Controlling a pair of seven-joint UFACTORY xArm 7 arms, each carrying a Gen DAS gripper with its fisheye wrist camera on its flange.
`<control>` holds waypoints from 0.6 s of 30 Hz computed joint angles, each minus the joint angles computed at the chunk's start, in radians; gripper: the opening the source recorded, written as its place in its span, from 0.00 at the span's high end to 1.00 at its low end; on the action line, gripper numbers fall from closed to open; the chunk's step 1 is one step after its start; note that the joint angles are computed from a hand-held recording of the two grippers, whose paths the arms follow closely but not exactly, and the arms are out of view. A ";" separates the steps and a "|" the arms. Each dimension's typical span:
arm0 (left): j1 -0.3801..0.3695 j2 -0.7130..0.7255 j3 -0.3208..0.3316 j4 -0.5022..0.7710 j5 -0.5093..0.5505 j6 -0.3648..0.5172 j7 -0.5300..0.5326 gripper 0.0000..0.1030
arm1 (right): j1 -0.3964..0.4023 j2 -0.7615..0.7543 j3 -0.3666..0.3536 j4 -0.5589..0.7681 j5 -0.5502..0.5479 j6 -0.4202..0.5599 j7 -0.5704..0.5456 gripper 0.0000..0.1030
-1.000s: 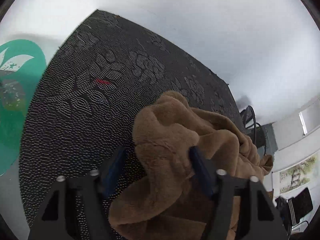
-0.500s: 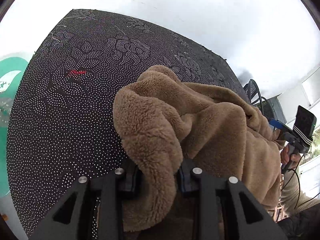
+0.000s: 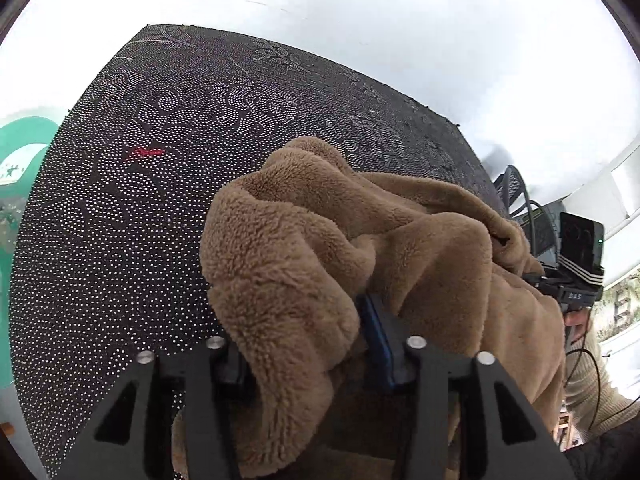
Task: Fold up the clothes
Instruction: 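Lift the blanket up off the table with both grippers to spread it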
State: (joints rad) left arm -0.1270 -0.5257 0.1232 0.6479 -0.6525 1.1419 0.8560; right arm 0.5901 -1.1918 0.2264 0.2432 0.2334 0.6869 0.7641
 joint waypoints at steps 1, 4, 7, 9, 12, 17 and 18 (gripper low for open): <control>0.000 -0.008 -0.004 -0.005 -0.002 0.000 -0.007 0.83 | -0.032 -0.028 0.045 0.018 -0.029 0.047 0.034 0.83; -0.001 -0.071 0.000 -0.032 -0.015 -0.017 -0.009 0.83 | -0.121 -0.116 0.168 0.100 -0.147 0.220 0.120 0.85; -0.008 -0.154 0.029 -0.042 -0.037 0.002 -0.008 0.84 | -0.192 -0.198 0.264 0.203 -0.261 0.391 0.169 0.86; -0.011 -0.221 0.052 -0.041 -0.055 0.022 -0.013 0.84 | -0.243 -0.236 0.323 0.284 -0.338 0.494 0.170 0.86; -0.018 -0.332 0.085 -0.030 -0.079 0.039 -0.022 0.84 | -0.328 -0.293 0.405 0.404 -0.445 0.610 0.140 0.87; -0.040 -0.530 0.146 0.016 -0.103 0.075 -0.058 0.84 | -0.478 -0.414 0.449 0.575 -0.564 0.679 0.047 0.87; -0.048 -0.571 0.158 0.029 -0.110 0.083 -0.070 0.84 | -0.509 -0.435 0.451 0.607 -0.586 0.680 0.023 0.87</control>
State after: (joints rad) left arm -0.1745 -1.0971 0.2809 0.6768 -0.7626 1.2245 0.7859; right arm 0.0808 -1.6269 0.6770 0.8506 -0.3524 1.3672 0.7868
